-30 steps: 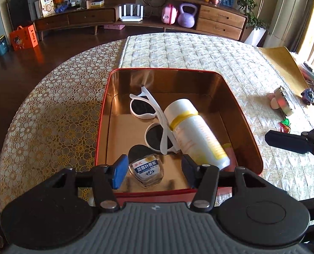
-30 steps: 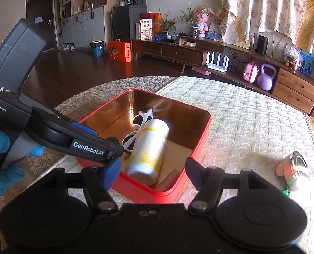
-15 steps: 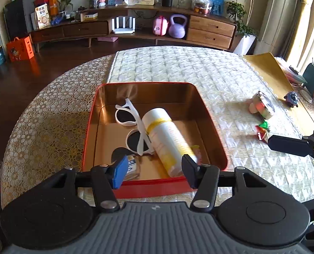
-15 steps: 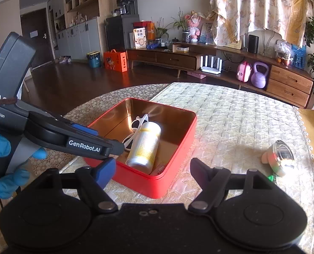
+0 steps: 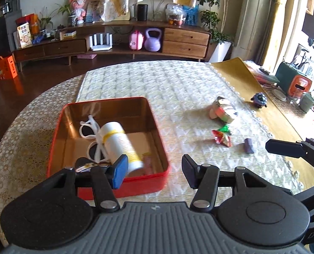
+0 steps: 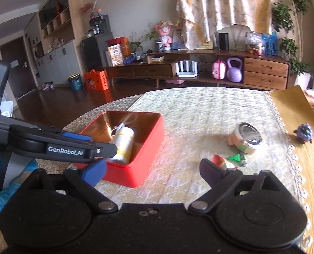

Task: Organize rigid objects
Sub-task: 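Withdraw both open tools from the red tin toward the snack packet and purple block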

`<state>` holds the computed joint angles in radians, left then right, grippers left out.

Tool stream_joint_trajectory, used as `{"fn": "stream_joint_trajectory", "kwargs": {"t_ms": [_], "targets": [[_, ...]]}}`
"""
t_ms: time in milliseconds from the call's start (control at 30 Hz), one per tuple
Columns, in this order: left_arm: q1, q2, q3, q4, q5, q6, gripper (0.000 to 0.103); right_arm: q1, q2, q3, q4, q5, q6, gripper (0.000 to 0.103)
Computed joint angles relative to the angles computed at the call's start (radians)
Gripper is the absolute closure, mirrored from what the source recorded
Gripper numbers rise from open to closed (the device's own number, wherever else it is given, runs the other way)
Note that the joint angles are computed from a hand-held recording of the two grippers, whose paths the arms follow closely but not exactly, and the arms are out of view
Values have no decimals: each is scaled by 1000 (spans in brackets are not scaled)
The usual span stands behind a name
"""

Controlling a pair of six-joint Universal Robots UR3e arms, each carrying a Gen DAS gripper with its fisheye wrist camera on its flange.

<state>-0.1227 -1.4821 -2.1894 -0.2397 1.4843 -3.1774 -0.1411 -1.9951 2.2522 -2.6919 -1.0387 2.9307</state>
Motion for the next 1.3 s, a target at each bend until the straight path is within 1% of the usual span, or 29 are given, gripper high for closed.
{"fn": "stream_joint_trajectory", "kwargs": {"t_ms": [33,100,233,367,533,700,833,1067,1300], "targets": [[-15,-9,8,4,6,-9,47,-28,-26,16,13,15,-11,6],[-45,-31,23,20,19,-26,38,-73,-75,47,38,34,-29,5],[-107,-83,57,49,43,-53,34,-181,-170,104,104,87,-61,5],[-162,-152,110,69,82,-76,24,-294,-247,148,189,136,-120,5],[-207,-242,181,84,95,-108,22,-370,-275,186,221,141,-170,5],[-243,-340,264,88,100,-130,22,-419,-251,210,197,142,-208,5],[-260,-420,344,75,98,-138,22,-431,-180,222,119,119,-210,5],[-291,-558,487,44,104,-132,22,-406,-33,210,-8,76,-219,8],[-301,-682,627,5,76,-138,22,-361,113,185,-137,39,-223,13]]}}
